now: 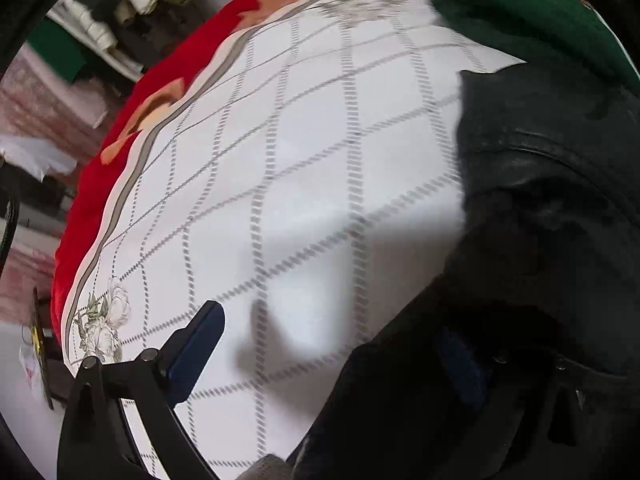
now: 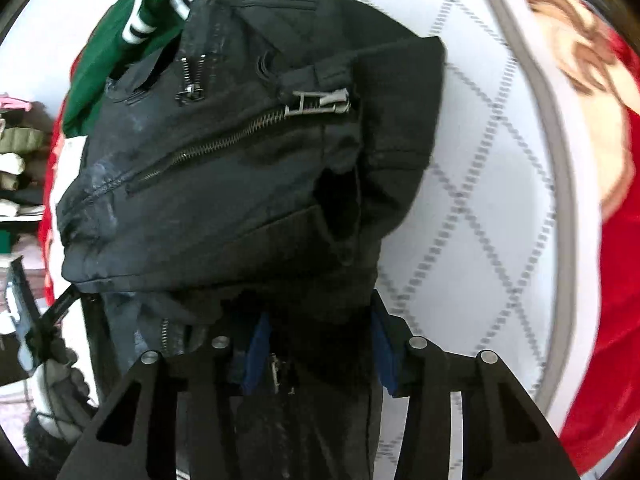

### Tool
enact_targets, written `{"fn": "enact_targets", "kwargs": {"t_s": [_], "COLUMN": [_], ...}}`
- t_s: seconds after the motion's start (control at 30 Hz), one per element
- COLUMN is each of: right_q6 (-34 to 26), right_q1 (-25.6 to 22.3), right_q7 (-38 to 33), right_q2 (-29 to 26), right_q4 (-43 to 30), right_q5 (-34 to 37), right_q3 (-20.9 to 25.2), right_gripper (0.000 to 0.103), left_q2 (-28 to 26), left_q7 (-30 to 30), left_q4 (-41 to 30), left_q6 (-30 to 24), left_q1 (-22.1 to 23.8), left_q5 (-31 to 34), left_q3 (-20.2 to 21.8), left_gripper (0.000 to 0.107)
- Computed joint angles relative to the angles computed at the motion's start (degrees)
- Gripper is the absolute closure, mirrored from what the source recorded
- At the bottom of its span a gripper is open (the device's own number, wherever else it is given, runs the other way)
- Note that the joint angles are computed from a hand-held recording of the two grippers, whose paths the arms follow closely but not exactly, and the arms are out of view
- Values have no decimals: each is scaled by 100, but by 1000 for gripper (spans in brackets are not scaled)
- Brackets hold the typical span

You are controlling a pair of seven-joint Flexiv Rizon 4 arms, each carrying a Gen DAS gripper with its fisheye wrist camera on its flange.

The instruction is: Fold large clothes

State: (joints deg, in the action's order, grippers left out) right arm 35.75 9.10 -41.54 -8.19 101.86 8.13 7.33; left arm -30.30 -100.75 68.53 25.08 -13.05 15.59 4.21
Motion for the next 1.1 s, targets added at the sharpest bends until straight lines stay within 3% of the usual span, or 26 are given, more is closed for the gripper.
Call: {"fn": "enact_targets", "kwargs": {"t_s": [0.1, 0.2, 0.27, 0.5, 0.6, 0.8, 1.03, 1.1], "right_q6": [211, 375, 925, 640, 590, 941, 834, 507], "right_q1": [47, 88, 14, -6, 121, 186, 309, 332], "right_q7": [141, 1255, 1764, 1127, 869, 637, 1293, 1399], "right_q2": [-124, 157, 276, -23, -463, -998, -972, -1171], "right_q4": [-94, 433, 796, 293, -272, -784, -660, -993], "right_q5": [56, -158, 205, 391, 424, 760, 576, 526], "right_q3": [2, -27, -9, 25, 83, 261, 211, 207], "right_gripper": [69, 74, 77, 74, 74, 75, 81, 81], "left_q2": [-115, -165, -129, -87, -82, -132, -19, 90], "left_q7": [124, 307, 373, 398, 346, 201, 457, 486], "left_q4": [-181, -229, -168, -66, -84, -223, -108, -85], "left_q6": [-63, -74, -24, 110, 106, 55, 84, 7], "left_q1": [67, 64, 36, 158, 177, 354, 499, 375], "left_q5": [21, 27, 32, -211, -239, -148, -10, 210], "left_q3": [15, -3, -4, -28, -3, 158, 178, 224], "left_gripper": [4, 4, 4, 4, 4, 4, 4, 4]}}
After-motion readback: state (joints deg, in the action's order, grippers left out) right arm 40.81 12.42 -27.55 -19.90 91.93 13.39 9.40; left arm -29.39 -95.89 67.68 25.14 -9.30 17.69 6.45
